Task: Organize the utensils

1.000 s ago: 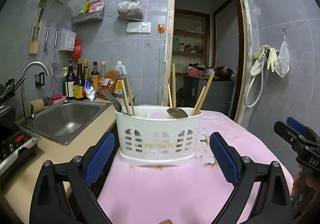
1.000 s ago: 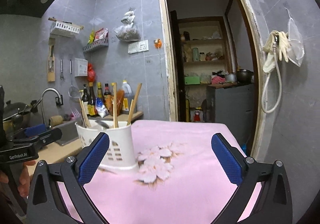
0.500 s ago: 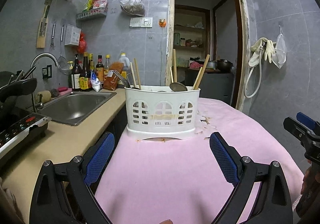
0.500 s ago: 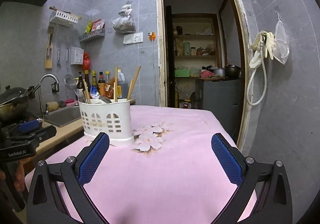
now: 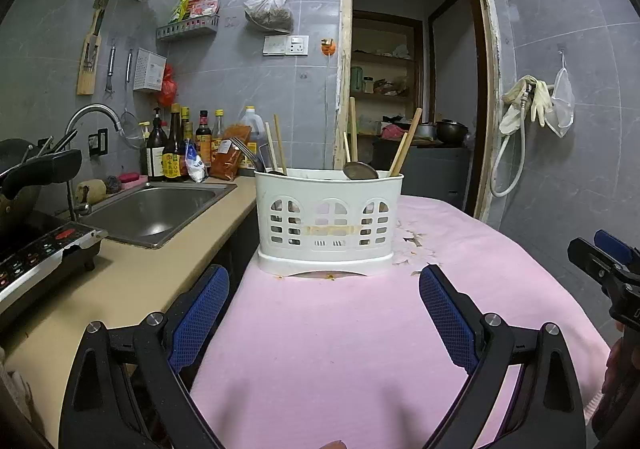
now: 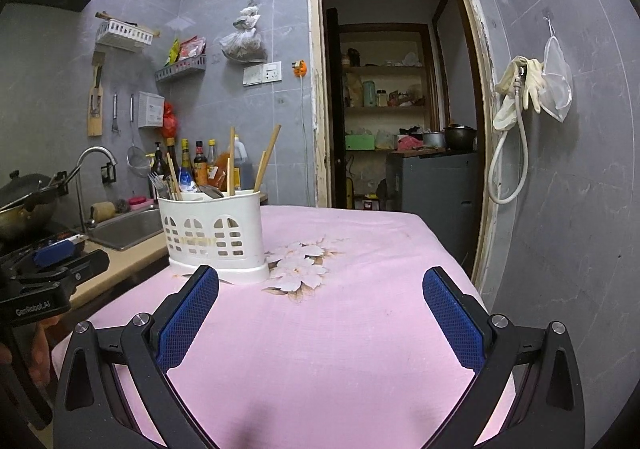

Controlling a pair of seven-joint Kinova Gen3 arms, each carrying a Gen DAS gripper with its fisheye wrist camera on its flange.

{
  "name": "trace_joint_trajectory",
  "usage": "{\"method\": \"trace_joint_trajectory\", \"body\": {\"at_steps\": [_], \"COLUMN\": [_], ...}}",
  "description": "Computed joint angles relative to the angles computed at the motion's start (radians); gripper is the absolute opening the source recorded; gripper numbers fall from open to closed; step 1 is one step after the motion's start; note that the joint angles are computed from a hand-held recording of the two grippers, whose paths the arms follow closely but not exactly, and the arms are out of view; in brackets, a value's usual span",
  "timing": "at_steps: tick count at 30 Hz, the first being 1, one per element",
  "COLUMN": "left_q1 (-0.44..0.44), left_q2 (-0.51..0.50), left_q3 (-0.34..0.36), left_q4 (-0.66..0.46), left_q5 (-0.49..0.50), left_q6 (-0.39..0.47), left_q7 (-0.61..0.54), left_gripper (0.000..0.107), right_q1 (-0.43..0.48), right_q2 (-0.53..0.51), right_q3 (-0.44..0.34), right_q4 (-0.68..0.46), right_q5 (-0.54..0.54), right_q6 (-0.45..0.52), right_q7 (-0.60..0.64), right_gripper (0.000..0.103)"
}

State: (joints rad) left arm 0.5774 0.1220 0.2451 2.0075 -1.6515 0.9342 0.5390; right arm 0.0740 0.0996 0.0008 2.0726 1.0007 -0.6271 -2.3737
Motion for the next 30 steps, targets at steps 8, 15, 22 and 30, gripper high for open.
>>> {"method": "trace_joint_trajectory", "body": {"at_steps": [8, 15, 22, 30], "left_q1": [-0.006, -0.007, -0.007, -0.006], "left_q2": [-0.001, -0.002, 0.000, 0.004], "left_q3": [-0.001, -0.002, -0.001, -0.002], "left_q4": [0.003, 0.005, 0.004, 0.001], "left_q5": [-0.005, -0.006, -0.008, -0.008], "left_q6": [-0.003, -0.005, -0.008, -0.009], "left_q7": [0.011, 0.009, 0.007, 0.005], "left_gripper": [0.094, 0.094, 0.094, 0.094], "right_q1": [-0.001, -0.001, 0.004, 0.007], "right_q2": [0.001, 0.006, 0.010, 0.013], "right_q3": [-0.001, -0.003, -0.003, -0.002], "right_q4": [-0.001, -0.006, -0.007, -0.008], "right_q5": [0.002, -0.003, 0.001, 0.001], "right_q6": [0.003, 0.005, 0.000, -0.005], "right_q7": [-0.007, -0.005, -0.011, -0.015], "right_gripper": [0.103, 0.103, 0.103, 0.103]}}
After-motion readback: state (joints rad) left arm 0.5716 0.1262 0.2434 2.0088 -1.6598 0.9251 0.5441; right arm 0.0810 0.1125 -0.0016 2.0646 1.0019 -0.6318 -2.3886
